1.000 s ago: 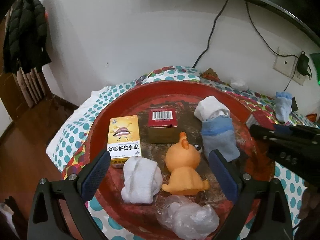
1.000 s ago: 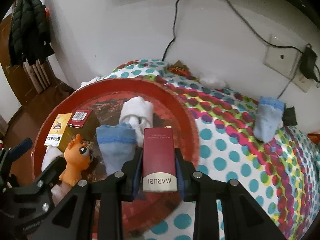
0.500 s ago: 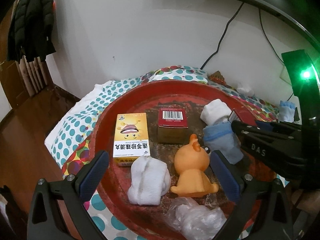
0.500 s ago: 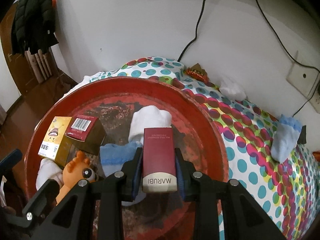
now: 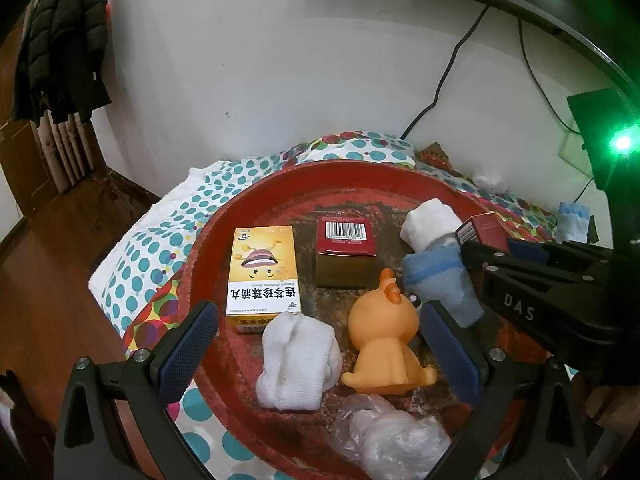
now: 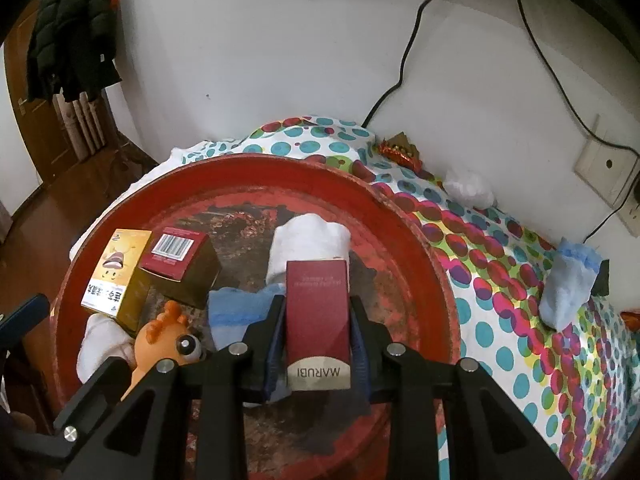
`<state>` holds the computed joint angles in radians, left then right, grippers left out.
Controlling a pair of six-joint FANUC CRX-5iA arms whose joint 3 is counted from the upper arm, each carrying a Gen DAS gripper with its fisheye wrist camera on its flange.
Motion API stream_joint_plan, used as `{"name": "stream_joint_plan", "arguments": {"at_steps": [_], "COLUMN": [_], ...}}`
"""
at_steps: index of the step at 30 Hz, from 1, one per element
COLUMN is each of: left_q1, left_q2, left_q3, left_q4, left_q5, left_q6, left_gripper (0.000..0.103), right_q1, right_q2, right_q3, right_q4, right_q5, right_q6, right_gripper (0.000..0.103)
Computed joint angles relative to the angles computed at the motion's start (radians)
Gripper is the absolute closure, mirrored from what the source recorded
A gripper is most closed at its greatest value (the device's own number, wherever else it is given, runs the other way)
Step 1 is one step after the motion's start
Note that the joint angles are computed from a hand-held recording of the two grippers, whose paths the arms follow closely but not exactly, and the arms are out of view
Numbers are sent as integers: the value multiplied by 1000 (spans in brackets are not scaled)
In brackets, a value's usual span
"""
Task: Organize objects
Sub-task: 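Carry the MARUBI box over the red tray beside the blue sock, then lower the MARUBI box onto the tray and open the right gripper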
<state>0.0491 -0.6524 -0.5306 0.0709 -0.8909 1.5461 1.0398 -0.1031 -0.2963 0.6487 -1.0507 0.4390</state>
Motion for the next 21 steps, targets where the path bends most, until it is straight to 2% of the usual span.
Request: {"name": "stream_joint_plan", "arguments": {"at_steps": [3,8,11,15,21], "left_q1": [-5,3,-13,-12,-26], "left_q2": [0,-6,-6,-7,-3], "left_q3": [6,5,14,11,18], "left_q4": [-18,-20,-58,-53,-78], "left_q5": [2,4,5,7,6], "left_q6": [15,18,49,42,68], "left_gripper": [2,2,2,2,2], "right_q1": [6,14,18,30,68], "right_q2": [4,3,4,-8,-65], "right_q3": [7,10,12,4,-22], "right_q4": [4,19,26,47,58], "right_q5": [-11,-25,-33,-48,-95], "right_q6": [4,-10,-7,-14,-70], "right_gripper": [71,57,56,52,45]}}
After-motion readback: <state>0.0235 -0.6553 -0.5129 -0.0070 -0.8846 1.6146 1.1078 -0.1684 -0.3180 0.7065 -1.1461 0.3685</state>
